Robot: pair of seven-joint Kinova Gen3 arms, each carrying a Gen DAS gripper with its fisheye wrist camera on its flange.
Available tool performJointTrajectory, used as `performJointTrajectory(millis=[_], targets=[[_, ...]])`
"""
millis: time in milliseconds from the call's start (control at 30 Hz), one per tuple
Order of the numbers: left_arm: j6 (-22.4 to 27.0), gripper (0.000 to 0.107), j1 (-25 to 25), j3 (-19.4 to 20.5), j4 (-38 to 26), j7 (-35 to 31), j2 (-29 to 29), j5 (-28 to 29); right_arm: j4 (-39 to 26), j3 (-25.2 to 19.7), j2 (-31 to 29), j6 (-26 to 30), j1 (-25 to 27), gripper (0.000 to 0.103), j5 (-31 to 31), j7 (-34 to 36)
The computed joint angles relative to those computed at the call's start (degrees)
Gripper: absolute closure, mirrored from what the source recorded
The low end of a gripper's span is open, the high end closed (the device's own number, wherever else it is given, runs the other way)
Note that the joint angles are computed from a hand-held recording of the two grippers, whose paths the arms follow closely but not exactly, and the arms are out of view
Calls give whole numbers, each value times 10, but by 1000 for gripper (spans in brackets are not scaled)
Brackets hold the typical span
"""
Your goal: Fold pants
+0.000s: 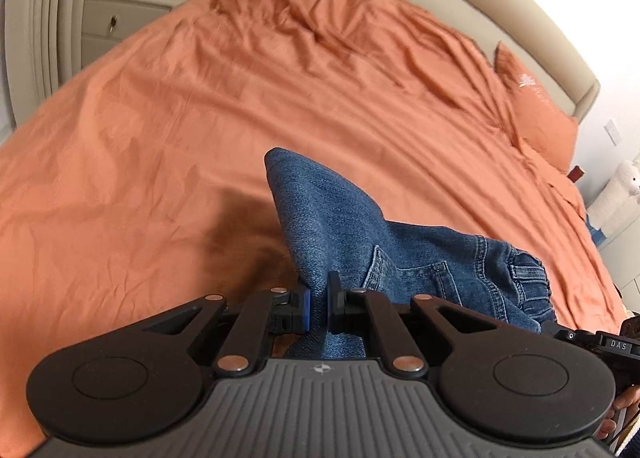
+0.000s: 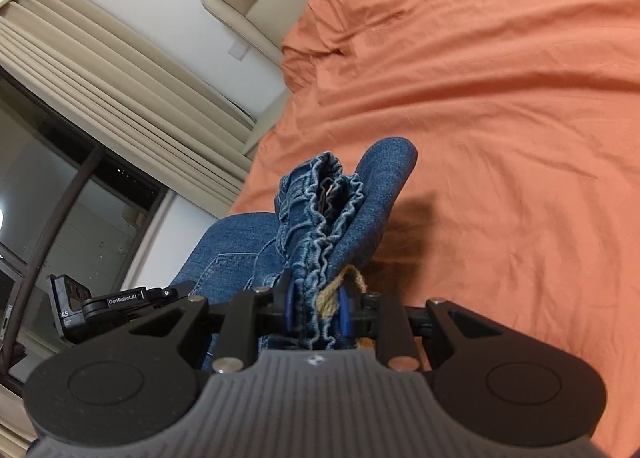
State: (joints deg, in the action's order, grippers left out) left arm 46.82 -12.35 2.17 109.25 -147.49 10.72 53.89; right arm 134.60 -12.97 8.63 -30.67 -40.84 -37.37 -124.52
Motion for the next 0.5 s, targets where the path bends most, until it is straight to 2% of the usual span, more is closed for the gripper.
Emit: performJointTrajectory(millis=[100, 200, 267, 400, 500], targets=[[-23, 101, -3, 3, 8, -23, 27, 9, 8, 13, 34, -8, 4, 86, 59, -58], [-22, 100, -19, 5, 5, -26, 55, 14, 40, -24, 66, -61, 49, 86, 118, -128], [-22, 99, -31, 12, 9, -45, 65, 19, 53, -18, 85, -79, 53, 87, 155, -170], [-30, 96, -39, 17, 20, -58, 68, 24, 70, -6, 125, -132, 44, 87, 180, -215], [-51, 88, -24, 10, 23, -24, 46, -11, 57, 7, 113, -96, 26, 82, 152, -189]])
